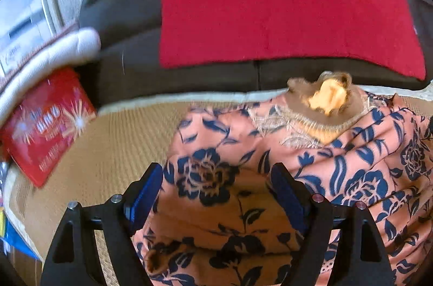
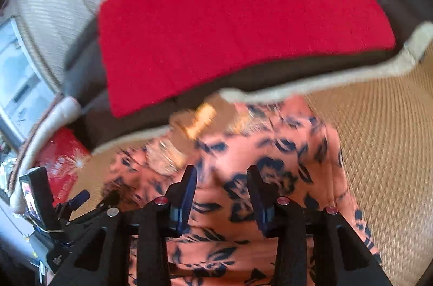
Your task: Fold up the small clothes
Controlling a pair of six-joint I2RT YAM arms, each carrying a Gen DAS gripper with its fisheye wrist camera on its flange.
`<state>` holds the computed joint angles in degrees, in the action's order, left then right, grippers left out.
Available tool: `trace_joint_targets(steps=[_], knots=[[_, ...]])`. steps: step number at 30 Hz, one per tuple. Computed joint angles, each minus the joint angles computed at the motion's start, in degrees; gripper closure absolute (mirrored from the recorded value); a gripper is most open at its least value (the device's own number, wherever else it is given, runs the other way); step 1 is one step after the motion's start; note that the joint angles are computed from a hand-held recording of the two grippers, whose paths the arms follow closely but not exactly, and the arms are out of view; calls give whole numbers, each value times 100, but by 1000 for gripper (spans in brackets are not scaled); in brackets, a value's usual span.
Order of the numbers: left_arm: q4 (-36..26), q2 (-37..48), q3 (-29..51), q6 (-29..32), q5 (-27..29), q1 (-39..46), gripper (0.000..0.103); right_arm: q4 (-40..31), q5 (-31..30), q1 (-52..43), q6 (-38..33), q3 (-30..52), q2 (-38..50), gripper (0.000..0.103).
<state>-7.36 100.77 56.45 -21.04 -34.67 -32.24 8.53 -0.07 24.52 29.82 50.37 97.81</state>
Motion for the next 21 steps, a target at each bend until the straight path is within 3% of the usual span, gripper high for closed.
trace_joint_targets(steps=[3,5,6,8,11,15,21], knots=[[-501,654,469,-29,329,120,20,-134,-165,-25,58,177,281,60],[-918,1083,756,-154,601,215,20,-640,-432,-117,100,652,882,60],[-785,998,651,-121,552,196,20,-1010,-573,-170,83,864,1143,62],[-987,773,637,-54,583,189,20,-754,-576,-166,-10,623,1026,62],[-655,-323,-185,129,517,191,20,-546,-555,-195,-51,-87,179,60],[-790,-2002,-1310,386,546,344,20,-209,-730,-637,132,-1447,-1581,40],[-1989,-4523,-2683,286,1009,897,18,-1217,-1445,-1796,-140,-2854,-3971,35]])
